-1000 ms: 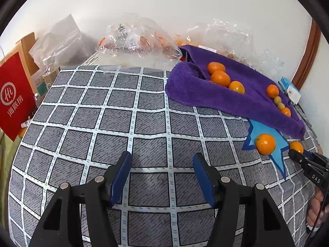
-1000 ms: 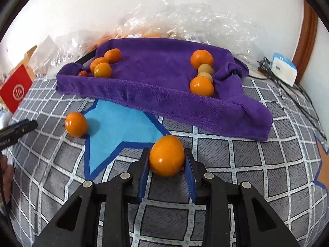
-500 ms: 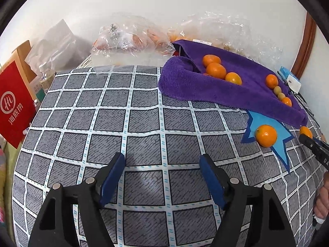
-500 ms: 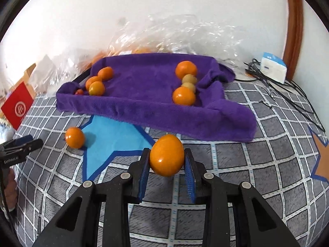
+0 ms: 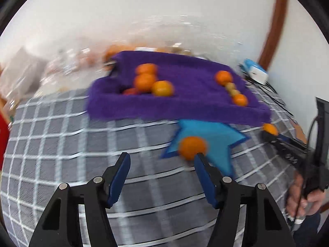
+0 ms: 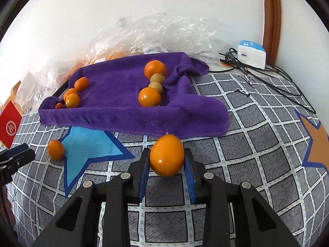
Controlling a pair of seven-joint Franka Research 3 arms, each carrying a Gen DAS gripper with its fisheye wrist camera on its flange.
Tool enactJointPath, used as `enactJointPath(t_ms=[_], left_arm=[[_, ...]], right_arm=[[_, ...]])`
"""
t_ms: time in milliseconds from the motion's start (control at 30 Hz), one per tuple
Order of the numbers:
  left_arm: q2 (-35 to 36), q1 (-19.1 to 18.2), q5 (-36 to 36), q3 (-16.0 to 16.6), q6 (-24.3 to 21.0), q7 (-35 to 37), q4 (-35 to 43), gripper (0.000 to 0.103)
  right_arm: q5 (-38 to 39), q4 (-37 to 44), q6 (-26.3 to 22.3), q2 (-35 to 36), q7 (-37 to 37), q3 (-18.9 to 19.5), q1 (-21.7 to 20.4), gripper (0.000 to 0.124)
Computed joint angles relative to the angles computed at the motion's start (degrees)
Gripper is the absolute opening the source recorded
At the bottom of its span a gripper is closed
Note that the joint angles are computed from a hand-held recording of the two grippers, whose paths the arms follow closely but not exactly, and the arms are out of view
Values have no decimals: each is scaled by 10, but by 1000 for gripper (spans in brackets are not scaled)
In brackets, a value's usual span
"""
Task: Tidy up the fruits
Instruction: 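Grasp the orange beside the blue star with the left tool, then lift both held oranges and carry them over the purple towel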
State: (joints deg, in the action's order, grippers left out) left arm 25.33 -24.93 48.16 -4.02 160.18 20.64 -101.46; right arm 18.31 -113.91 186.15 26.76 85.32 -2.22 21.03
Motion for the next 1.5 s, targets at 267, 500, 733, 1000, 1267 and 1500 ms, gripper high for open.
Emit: enactJointPath(t_ms=[267, 500, 733, 1000, 1267, 1500], left_arm=[[76, -14, -42, -9, -59, 62, 102, 63], [76, -28, -2, 30, 23, 4, 76, 37], [46, -84, 119, 134, 118, -214, 30, 37], [26, -89, 232, 138, 78, -346, 22, 37], [22, -51, 267, 88, 37, -369, 26, 37], [20, -19, 287, 46, 13, -380, 28, 37]], right_arm=[[1, -4, 5, 0, 4, -21, 22, 32], [-1, -3, 2, 0, 2, -26, 26, 32], [-5, 0, -1, 3, 6, -45, 44, 32], [-5, 0, -1, 2, 6, -32, 31, 32], [-10, -4, 3, 2, 5, -62, 64, 32], [-11, -6, 9, -1, -8, -24, 29, 32]])
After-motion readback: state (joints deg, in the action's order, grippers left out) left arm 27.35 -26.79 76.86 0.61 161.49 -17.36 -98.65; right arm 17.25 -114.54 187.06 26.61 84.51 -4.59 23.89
